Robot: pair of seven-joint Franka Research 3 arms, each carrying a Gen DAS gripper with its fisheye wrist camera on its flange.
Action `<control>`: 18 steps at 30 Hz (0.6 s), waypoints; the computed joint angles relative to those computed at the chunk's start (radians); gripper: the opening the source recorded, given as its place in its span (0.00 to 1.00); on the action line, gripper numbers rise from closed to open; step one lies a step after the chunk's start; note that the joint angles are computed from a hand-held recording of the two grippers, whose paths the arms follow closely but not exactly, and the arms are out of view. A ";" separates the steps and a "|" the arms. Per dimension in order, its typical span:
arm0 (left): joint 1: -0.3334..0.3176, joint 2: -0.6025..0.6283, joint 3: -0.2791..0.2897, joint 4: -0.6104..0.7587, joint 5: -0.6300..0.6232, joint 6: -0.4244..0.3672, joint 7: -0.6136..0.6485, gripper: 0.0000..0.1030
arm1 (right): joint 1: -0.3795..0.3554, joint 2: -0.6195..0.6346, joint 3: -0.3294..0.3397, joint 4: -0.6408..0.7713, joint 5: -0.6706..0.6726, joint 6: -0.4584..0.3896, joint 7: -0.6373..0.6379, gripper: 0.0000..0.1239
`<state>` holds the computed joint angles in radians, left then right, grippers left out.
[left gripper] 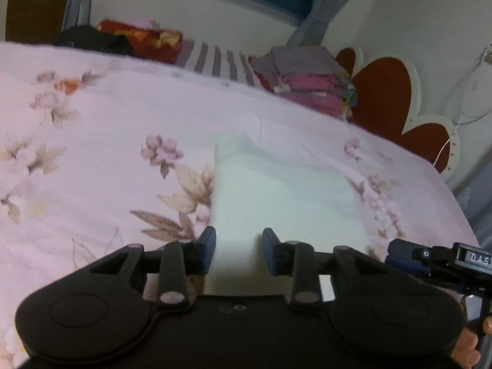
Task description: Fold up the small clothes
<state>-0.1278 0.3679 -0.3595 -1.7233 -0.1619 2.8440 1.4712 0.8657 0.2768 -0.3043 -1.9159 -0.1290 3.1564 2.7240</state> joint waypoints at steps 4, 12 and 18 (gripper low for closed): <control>0.001 0.013 0.000 -0.001 0.003 -0.036 0.018 0.31 | -0.136 0.065 0.159 0.105 0.067 -0.127 -0.109 0.38; 0.050 0.011 -0.051 -0.030 -0.088 -0.018 0.094 0.31 | -0.162 0.141 0.182 0.235 -0.013 -0.253 -0.104 0.20; 0.052 -0.023 -0.068 -0.061 -0.162 -0.056 0.135 0.31 | -0.171 0.145 0.195 0.321 -0.147 -0.368 -0.208 0.12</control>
